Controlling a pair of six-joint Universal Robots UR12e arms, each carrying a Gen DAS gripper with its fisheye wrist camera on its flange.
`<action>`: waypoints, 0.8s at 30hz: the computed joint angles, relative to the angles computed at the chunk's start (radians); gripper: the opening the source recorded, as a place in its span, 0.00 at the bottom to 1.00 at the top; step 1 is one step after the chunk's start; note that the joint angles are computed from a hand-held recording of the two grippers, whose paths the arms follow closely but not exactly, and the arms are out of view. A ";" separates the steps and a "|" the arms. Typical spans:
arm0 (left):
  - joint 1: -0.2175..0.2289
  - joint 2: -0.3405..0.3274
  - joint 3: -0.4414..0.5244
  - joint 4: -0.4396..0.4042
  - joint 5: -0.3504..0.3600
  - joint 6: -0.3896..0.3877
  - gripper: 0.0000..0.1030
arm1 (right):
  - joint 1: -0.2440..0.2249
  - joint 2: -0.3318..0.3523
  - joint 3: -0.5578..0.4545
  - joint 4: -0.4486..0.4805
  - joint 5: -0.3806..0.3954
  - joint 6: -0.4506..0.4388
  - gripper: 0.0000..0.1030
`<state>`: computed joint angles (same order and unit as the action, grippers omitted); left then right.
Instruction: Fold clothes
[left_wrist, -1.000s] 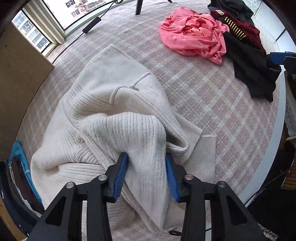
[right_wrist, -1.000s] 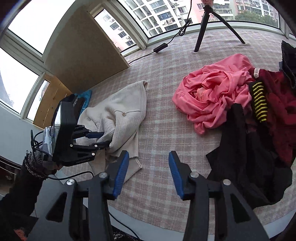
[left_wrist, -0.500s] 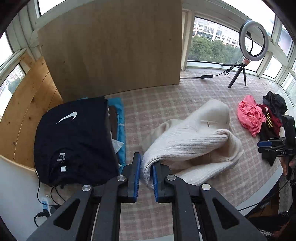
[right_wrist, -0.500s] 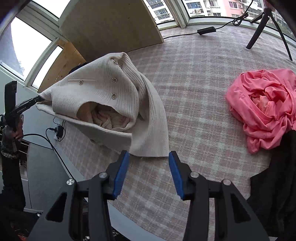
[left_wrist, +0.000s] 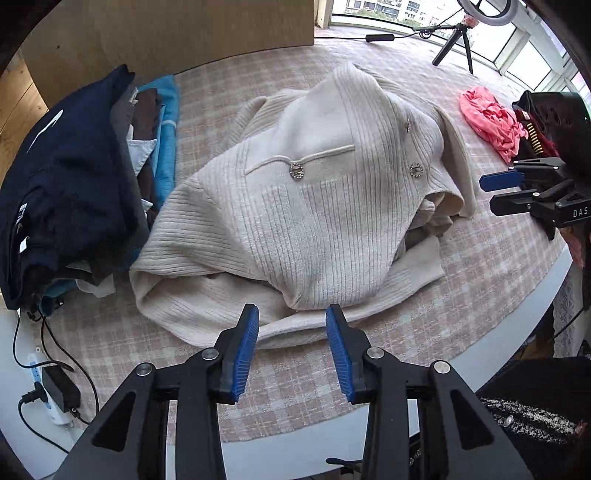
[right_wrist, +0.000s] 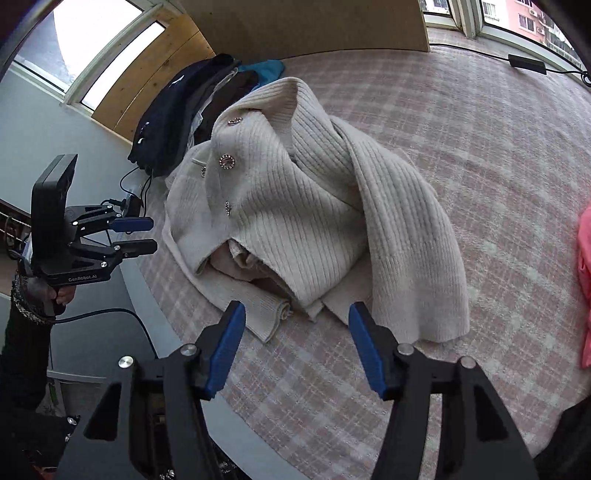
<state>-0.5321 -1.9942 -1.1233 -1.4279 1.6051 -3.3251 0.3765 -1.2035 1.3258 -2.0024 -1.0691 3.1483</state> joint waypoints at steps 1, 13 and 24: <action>-0.007 -0.020 0.015 -0.024 0.012 0.012 0.35 | 0.009 0.010 -0.007 0.002 -0.023 -0.003 0.57; 0.038 0.023 -0.068 0.279 -0.100 -0.071 0.06 | -0.053 -0.009 0.114 -0.486 0.091 0.456 0.06; 0.006 0.101 0.072 0.522 -0.034 0.085 0.06 | -0.038 -0.171 0.004 -0.588 -0.056 0.253 0.04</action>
